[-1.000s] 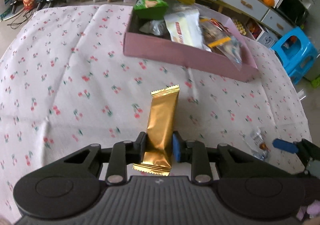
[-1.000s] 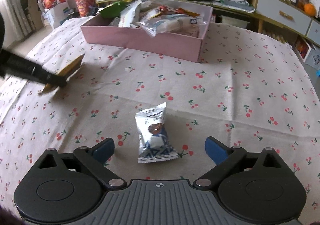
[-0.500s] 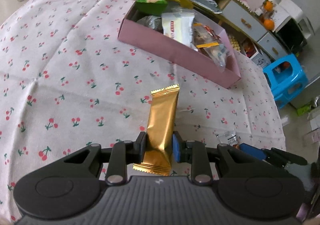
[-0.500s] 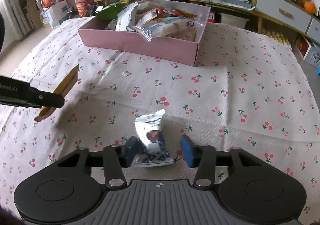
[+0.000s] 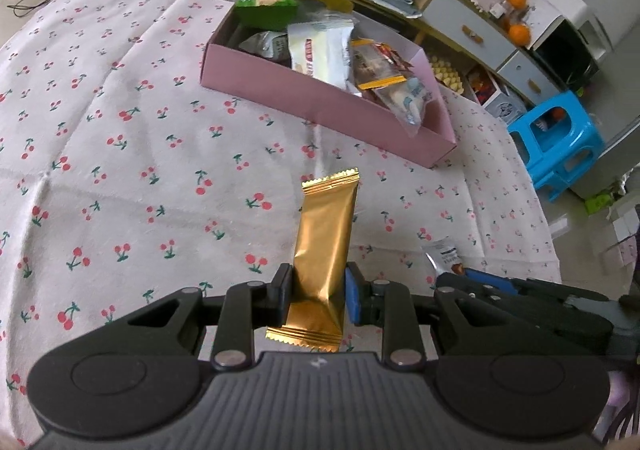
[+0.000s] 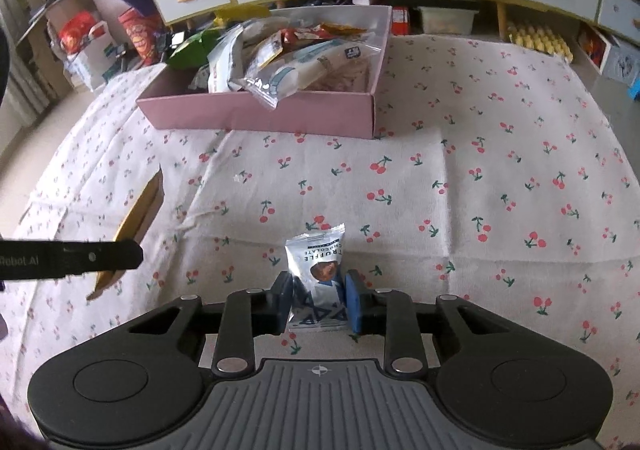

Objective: Organize snacks
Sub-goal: 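Lift both held snacks and carry them over the pink box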

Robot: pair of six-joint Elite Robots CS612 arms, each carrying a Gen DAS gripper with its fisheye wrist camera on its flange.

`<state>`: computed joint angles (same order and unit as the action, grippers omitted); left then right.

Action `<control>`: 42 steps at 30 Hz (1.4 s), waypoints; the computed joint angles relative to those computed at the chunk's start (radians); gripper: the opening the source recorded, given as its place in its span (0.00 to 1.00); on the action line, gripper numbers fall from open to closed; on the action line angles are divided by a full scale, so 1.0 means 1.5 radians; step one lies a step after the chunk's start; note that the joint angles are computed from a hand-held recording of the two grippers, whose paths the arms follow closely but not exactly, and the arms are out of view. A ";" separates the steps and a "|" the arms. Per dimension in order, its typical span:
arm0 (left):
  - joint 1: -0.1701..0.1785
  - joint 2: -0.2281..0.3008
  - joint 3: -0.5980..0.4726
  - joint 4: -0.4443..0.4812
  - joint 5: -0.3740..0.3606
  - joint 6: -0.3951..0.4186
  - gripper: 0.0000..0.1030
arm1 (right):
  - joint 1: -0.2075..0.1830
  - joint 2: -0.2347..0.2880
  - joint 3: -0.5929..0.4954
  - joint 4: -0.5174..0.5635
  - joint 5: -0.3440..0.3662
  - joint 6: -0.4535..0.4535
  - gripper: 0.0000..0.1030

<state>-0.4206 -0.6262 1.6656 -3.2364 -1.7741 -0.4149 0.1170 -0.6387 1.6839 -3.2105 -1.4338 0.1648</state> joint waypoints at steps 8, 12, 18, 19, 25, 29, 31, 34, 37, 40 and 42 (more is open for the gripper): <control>0.001 0.000 -0.008 -0.010 -0.006 -0.012 0.24 | -0.013 -0.003 -0.007 -0.004 0.048 0.087 0.25; 0.003 0.001 -0.017 -0.017 -0.010 -0.023 0.24 | -0.016 -0.005 -0.013 -0.020 0.052 0.127 0.25; 0.007 0.006 -0.035 -0.037 -0.022 -0.037 0.24 | -0.022 -0.007 -0.024 -0.057 0.056 0.185 0.25; 0.008 0.008 -0.039 -0.041 -0.024 -0.039 0.24 | -0.023 -0.007 -0.026 -0.062 0.056 0.195 0.25; 0.018 0.023 -0.082 -0.033 -0.052 -0.051 0.24 | -0.030 0.000 -0.052 -0.095 0.056 0.264 0.25; 0.019 0.035 -0.120 -0.011 -0.047 -0.034 0.24 | -0.038 0.018 -0.085 -0.117 0.080 0.316 0.25; 0.019 0.042 -0.141 0.000 -0.042 -0.026 0.24 | -0.041 0.028 -0.103 -0.120 0.086 0.329 0.25; 0.018 0.055 -0.179 0.021 -0.041 -0.011 0.24 | -0.042 0.044 -0.132 -0.114 0.081 0.337 0.26; 0.015 0.071 -0.217 0.040 -0.038 0.014 0.24 | -0.045 0.063 -0.162 -0.105 0.091 0.347 0.26; 0.009 0.084 -0.245 0.059 -0.027 0.041 0.24 | -0.047 0.079 -0.188 -0.089 0.094 0.350 0.26; 0.005 0.092 -0.263 0.075 -0.019 0.053 0.24 | -0.050 0.090 -0.204 -0.081 0.102 0.356 0.26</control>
<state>-0.4135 -0.4887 1.2710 -3.1247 -1.8031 -0.3360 0.0423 -0.5033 1.3776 -3.3313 -1.2814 0.6983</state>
